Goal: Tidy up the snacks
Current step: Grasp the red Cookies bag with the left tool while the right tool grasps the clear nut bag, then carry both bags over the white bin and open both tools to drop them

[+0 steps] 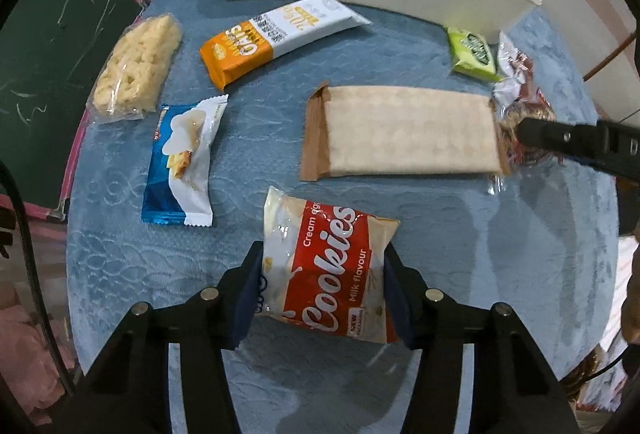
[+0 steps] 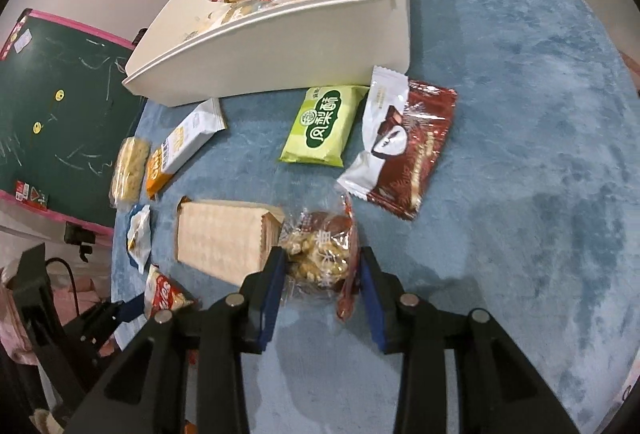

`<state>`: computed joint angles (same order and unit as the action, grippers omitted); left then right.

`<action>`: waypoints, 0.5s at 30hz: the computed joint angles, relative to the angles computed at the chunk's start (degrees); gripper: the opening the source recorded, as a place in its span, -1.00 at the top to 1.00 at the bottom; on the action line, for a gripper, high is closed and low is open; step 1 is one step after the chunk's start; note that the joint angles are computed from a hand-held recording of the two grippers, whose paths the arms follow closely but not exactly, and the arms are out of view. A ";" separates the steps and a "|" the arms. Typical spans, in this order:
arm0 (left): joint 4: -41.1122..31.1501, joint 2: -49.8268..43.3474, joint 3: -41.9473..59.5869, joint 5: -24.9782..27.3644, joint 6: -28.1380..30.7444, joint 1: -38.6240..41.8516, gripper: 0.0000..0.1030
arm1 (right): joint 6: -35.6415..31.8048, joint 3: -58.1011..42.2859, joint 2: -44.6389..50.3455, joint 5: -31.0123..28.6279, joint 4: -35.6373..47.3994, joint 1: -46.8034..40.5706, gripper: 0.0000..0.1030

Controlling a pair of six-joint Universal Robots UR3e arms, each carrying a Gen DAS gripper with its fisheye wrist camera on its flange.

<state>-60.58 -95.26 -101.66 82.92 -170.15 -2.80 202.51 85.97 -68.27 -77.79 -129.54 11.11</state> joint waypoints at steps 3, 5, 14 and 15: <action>-2.26 2.25 1.06 -0.81 0.63 0.35 -0.03 | -0.51 0.39 -2.51 -1.64 1.20 0.40 0.28; -3.70 3.39 2.65 -1.33 0.90 0.16 -0.03 | -0.81 0.68 -4.58 -2.19 1.76 0.27 0.28; -11.47 3.12 18.90 -3.56 0.18 -1.62 -0.04 | -1.86 -2.34 -10.91 -4.89 3.44 1.57 0.28; -12.06 2.42 20.94 -3.78 0.08 -1.68 -0.04 | -2.20 -3.18 -11.23 -5.52 3.60 1.98 0.28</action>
<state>-72.63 -92.84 -80.71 79.14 -170.07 -4.48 200.31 82.79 -79.50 -83.31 -125.94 13.09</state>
